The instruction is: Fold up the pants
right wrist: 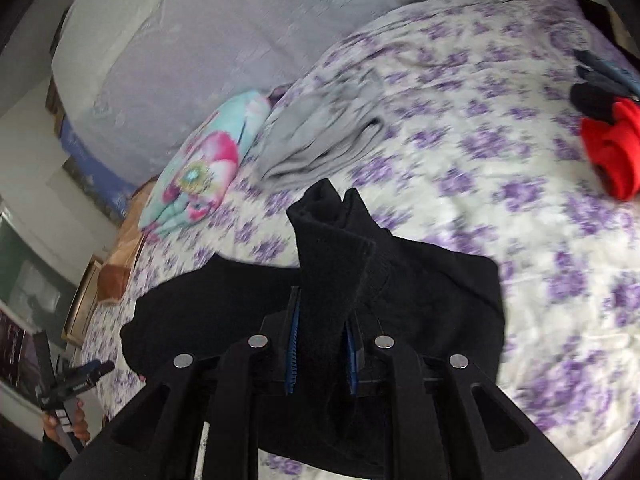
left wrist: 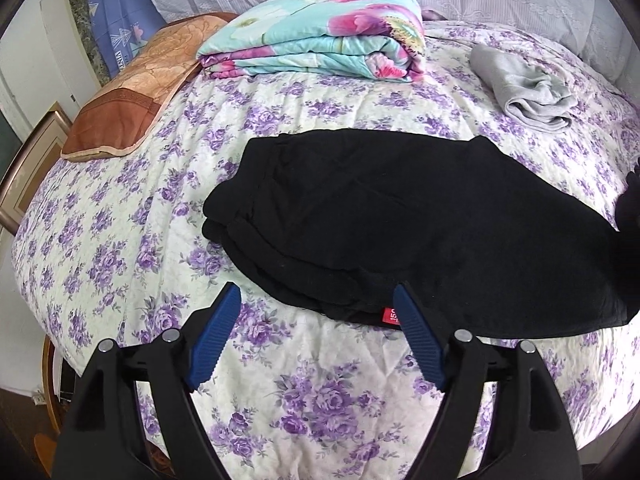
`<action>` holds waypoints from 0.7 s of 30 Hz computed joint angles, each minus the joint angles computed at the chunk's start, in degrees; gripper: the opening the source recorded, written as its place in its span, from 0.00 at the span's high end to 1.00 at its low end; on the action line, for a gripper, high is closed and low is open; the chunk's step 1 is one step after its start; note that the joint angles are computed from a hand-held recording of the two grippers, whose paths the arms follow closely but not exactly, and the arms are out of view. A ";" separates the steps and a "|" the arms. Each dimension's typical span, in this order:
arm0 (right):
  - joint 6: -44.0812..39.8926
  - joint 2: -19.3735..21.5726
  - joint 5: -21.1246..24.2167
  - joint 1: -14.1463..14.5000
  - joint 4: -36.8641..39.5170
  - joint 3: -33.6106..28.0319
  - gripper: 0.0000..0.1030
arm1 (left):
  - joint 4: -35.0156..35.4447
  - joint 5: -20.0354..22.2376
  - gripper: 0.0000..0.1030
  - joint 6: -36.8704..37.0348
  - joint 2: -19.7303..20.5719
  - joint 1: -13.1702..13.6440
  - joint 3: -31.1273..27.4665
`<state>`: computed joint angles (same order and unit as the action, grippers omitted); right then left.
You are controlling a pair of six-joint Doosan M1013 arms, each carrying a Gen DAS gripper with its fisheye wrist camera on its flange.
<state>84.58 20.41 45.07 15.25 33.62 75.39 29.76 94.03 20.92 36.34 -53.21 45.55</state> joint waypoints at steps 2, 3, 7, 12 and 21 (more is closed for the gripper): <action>-1.48 1.99 2.45 2.00 1.04 -1.62 0.82 | -0.54 -0.51 0.24 0.32 -0.17 0.09 0.38; -1.76 2.65 3.14 2.86 1.07 -2.01 0.82 | -0.92 -0.76 0.24 0.64 -0.21 0.14 0.54; -0.42 4.56 5.04 5.84 -4.61 -3.63 0.82 | -2.05 -1.82 0.24 1.80 -0.44 0.19 1.28; -1.47 5.39 7.82 5.27 0.99 -3.36 0.41 | -4.14 -3.28 0.24 2.72 -0.54 0.42 1.98; -7.25 1.96 7.24 2.94 11.41 0.10 0.21 | -3.83 -4.39 0.23 3.01 0.36 0.63 -0.02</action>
